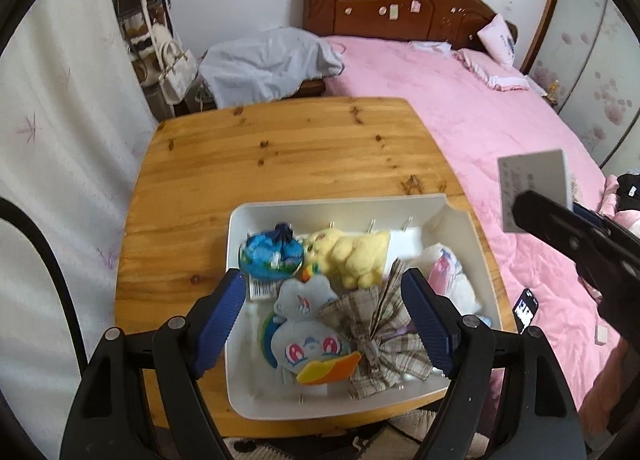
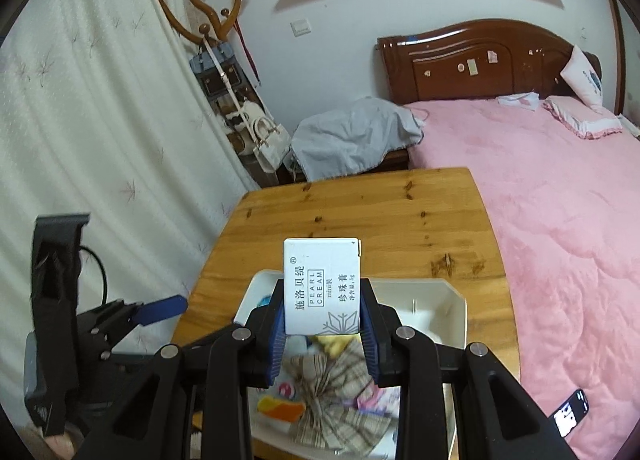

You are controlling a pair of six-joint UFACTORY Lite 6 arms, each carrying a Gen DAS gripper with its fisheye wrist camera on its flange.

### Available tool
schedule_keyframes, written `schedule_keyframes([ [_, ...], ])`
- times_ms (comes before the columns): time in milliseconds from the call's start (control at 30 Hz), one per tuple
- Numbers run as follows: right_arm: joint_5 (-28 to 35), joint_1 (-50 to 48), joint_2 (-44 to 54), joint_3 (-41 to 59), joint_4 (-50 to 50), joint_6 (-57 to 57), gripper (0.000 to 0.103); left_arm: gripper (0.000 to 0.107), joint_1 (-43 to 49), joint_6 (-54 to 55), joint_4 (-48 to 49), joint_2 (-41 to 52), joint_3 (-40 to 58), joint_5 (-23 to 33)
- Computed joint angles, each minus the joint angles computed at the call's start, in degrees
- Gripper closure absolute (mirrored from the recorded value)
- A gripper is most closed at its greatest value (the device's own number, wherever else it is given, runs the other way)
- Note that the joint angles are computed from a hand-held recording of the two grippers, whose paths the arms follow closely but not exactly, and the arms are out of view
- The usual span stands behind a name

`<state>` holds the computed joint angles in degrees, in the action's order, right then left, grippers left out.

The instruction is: Organize objects

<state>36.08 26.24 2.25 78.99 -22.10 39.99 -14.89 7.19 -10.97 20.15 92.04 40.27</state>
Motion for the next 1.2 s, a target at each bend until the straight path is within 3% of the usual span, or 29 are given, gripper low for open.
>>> schedule_keyframes([
  [467, 5.5, 0.87, 0.04, -2.2, 3.96, -2.32, 0.07, 0.024, -1.45, -4.41, 3.81, -1.89, -1.0, 1.38],
  [633, 6.03, 0.97, 0.89, -1.84, 5.51, -2.73, 0.053, 0.024, -0.95, -4.03, 3.24, -1.4, -0.03, 2.41],
  [1200, 9.61, 3.85, 1.13, -0.95, -1.39, 5.82, 0.048, 0.024, 0.48, -7.29, 4.15, -1.98, 0.08, 4.26],
])
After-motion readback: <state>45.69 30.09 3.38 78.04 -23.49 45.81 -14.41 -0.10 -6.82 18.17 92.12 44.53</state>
